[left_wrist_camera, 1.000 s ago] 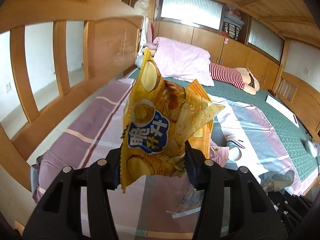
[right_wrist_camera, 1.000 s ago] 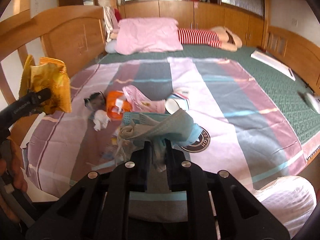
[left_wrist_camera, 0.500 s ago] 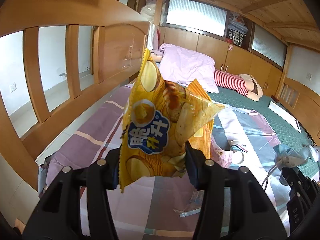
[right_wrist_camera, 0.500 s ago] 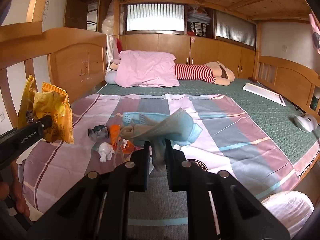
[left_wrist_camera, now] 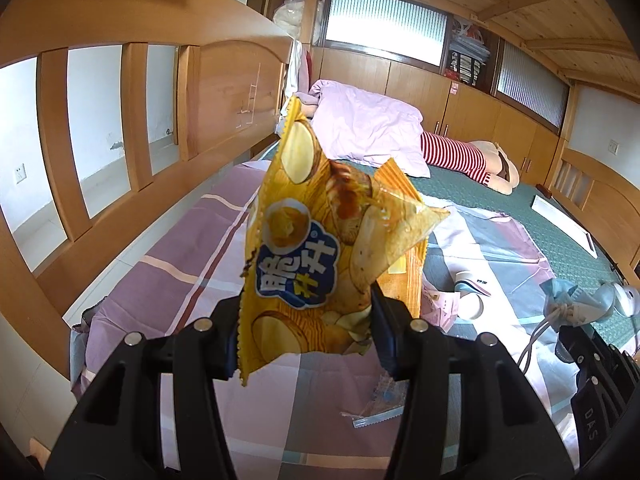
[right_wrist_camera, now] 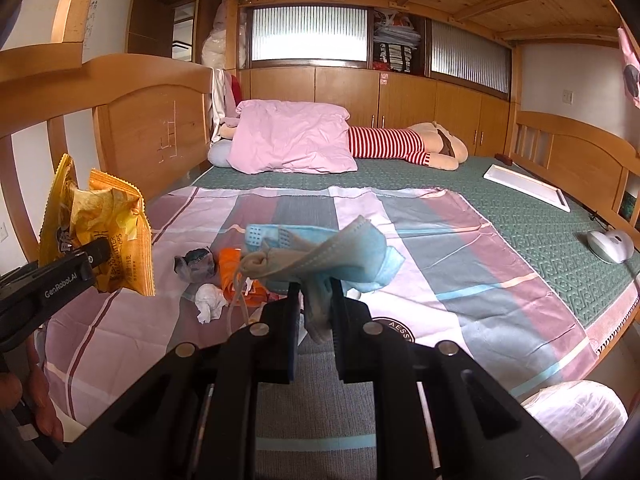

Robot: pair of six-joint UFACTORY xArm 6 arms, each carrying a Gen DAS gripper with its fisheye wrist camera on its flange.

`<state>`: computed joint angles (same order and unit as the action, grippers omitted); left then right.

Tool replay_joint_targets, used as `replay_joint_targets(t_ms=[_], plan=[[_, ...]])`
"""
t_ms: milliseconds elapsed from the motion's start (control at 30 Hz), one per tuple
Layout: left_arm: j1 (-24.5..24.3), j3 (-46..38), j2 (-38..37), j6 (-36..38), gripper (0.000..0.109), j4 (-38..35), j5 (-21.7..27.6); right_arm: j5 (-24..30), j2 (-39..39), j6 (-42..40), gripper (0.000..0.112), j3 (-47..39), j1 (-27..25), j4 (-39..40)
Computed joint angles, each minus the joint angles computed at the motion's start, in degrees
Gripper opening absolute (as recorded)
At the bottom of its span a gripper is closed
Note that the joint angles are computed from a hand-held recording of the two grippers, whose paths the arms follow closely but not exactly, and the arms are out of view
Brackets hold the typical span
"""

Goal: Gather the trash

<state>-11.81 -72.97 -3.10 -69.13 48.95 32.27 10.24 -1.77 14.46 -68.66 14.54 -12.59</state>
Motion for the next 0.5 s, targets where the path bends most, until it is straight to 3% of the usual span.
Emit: replay_joint_targets(t_ms=[500], plan=[[0.8,0.4,0.4,2.7,0.052,-2.9,-3.0,0.5,0.4,-1.4,0.015,-0.6,0.1,1.4]])
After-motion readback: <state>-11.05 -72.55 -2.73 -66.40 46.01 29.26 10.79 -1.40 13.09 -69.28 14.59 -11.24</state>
